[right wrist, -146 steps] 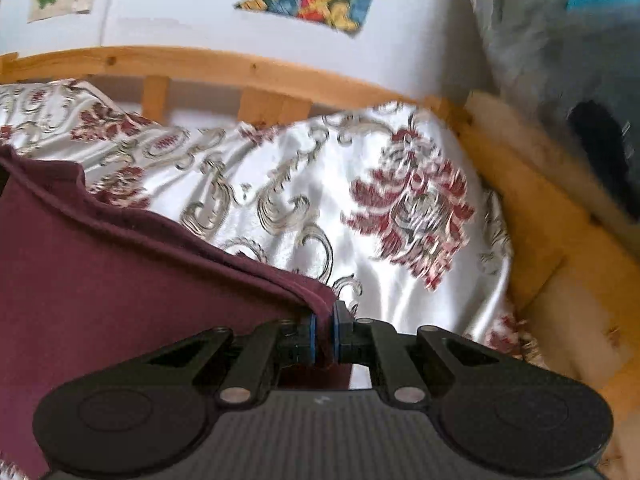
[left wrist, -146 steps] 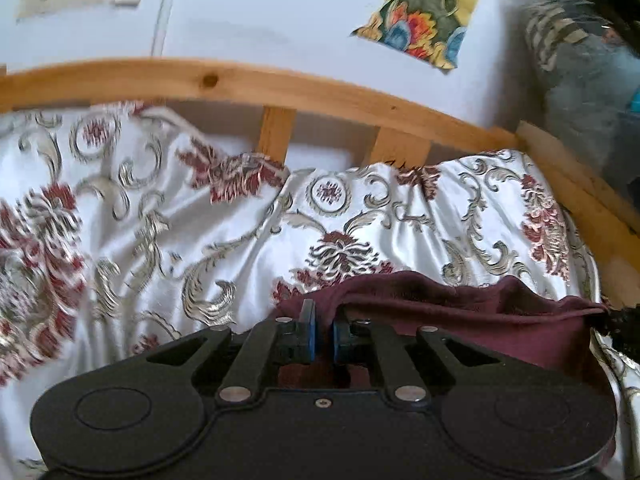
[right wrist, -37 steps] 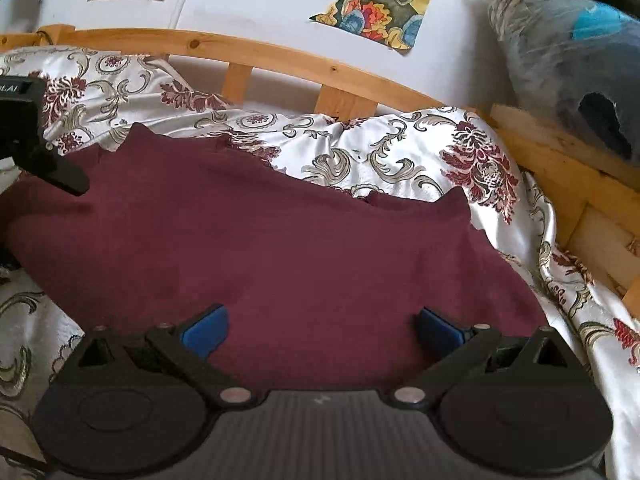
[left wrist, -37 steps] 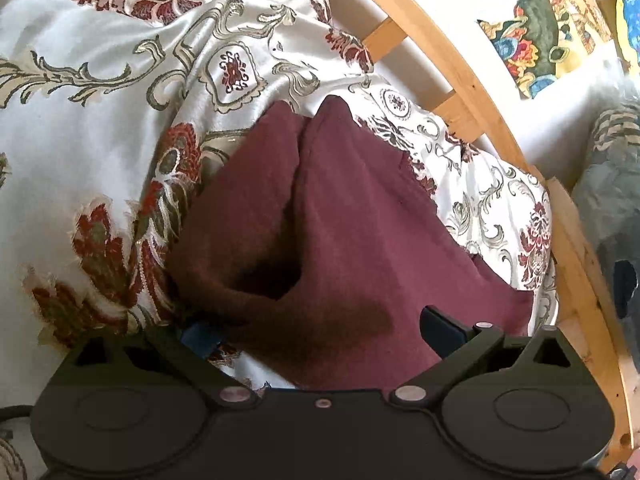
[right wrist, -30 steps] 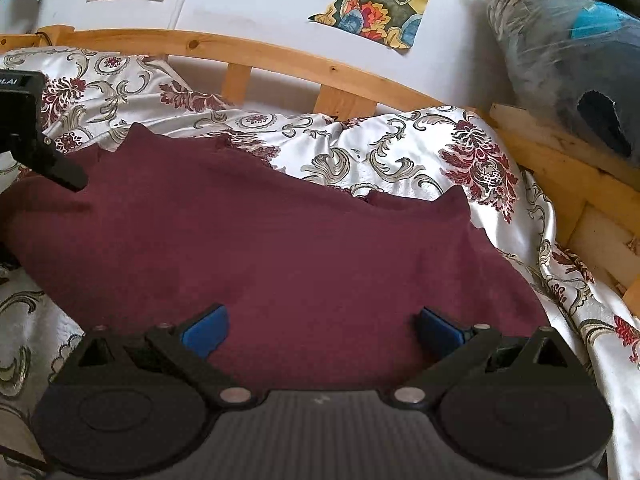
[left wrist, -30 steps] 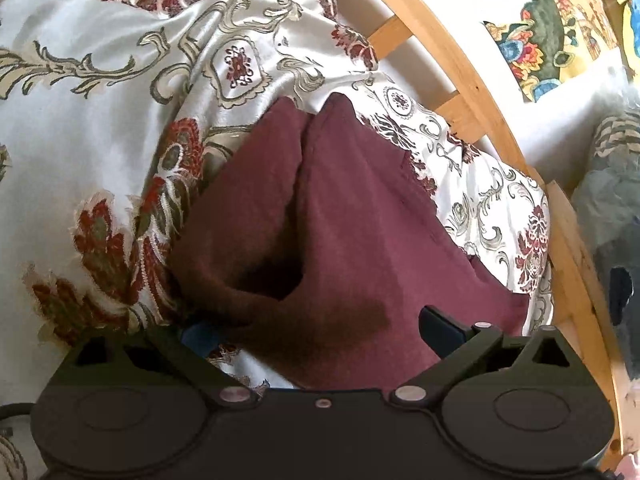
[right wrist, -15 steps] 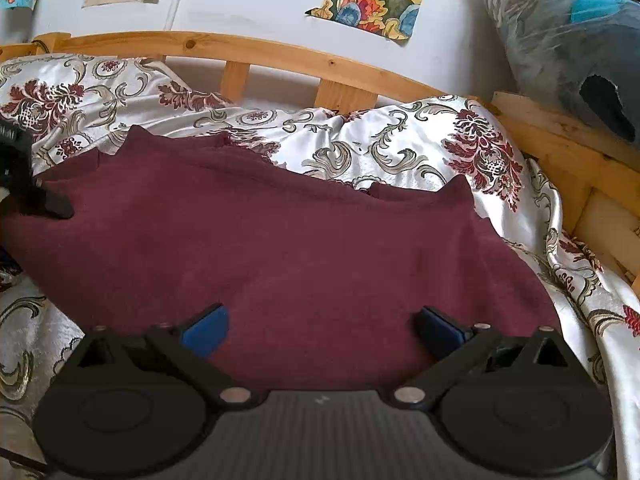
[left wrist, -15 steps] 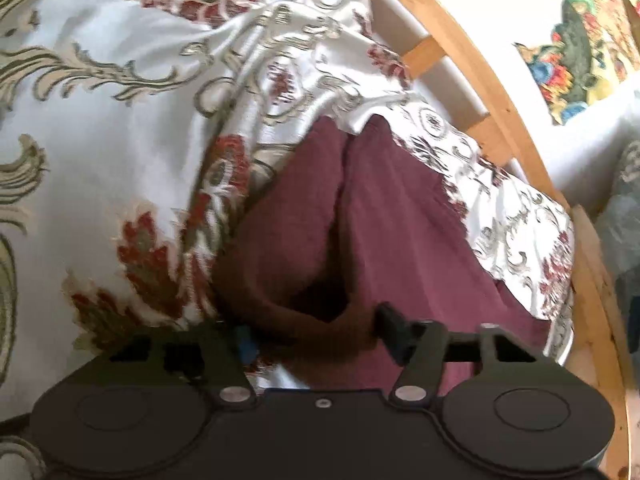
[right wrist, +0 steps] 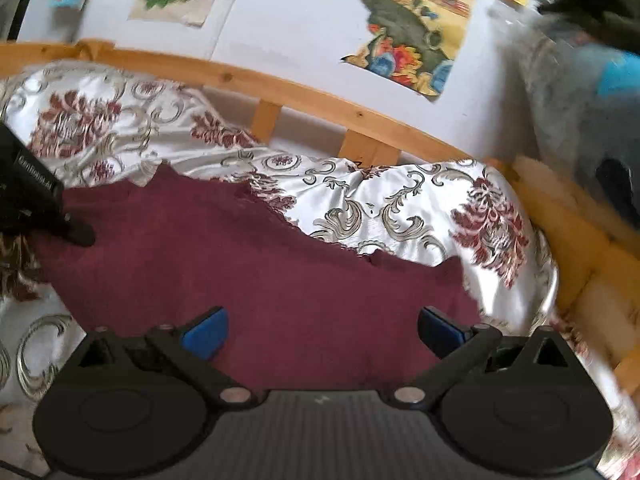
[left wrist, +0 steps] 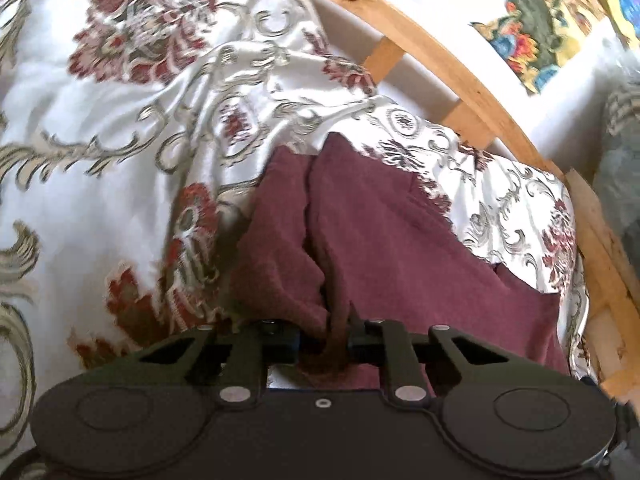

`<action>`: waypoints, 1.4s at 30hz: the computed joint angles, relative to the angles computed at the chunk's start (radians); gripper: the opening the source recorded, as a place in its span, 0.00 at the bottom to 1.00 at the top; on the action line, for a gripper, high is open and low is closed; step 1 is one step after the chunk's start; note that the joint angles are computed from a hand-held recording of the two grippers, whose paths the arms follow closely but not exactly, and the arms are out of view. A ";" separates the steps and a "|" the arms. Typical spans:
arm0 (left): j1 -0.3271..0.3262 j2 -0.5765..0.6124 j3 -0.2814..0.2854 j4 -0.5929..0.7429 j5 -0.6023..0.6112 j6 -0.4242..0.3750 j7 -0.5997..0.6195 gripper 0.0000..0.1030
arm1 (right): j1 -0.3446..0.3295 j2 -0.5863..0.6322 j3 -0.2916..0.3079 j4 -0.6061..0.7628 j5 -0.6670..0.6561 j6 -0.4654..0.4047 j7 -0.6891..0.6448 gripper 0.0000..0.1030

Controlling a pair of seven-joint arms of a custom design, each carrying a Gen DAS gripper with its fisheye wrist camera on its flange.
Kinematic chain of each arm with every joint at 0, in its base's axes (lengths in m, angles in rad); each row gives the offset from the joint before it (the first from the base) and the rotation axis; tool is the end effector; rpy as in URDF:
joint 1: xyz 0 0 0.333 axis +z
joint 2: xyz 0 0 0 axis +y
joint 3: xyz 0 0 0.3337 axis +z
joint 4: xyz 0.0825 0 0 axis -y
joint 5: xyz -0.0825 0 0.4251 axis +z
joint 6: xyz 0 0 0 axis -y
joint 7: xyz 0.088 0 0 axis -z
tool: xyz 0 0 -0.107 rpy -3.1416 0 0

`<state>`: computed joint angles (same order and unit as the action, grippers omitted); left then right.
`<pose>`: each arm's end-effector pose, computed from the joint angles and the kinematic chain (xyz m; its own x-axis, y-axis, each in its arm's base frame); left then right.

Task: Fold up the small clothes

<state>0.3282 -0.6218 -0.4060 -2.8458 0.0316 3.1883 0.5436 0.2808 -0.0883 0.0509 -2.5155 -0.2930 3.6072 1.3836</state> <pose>0.4033 -0.0341 0.4509 0.4991 -0.6876 0.5273 -0.3342 -0.7142 -0.6150 0.4815 0.2049 0.4424 0.5547 -0.7514 0.3573 -0.1471 -0.5113 -0.8467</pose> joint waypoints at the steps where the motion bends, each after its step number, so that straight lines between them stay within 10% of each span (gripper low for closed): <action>1: 0.012 0.004 -0.012 0.006 0.006 0.007 0.002 0.17 | -0.005 -0.005 0.006 -0.005 0.017 0.000 -0.031 1.00; 13: 0.090 0.025 -0.104 0.232 0.247 -0.094 0.165 0.16 | -0.038 -0.075 -0.112 -0.074 -0.140 0.036 0.177 1.00; 24: -0.386 0.376 0.168 0.568 0.237 -0.185 0.660 0.16 | -0.138 -0.162 -0.124 -0.158 -0.077 0.047 0.151 1.00; 28: -0.533 0.460 0.236 0.608 0.057 -0.237 0.867 0.16 | -0.163 -0.188 -0.121 -0.193 -0.025 0.015 0.097 1.00; 34: -0.568 0.486 0.240 0.583 -0.107 -0.234 1.006 0.21 | -0.151 -0.214 -0.166 -0.226 -0.007 -0.022 0.093 1.00; 42: -0.777 0.389 0.420 0.547 -0.904 -0.283 1.607 0.77 | -0.124 -0.191 -0.185 -0.183 0.020 -0.058 0.133 1.00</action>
<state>-0.4492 -0.2327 0.0137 -2.2985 -0.8722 2.9056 2.1511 0.1564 -0.2790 -0.1341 -2.6983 -0.2727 3.5496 1.5165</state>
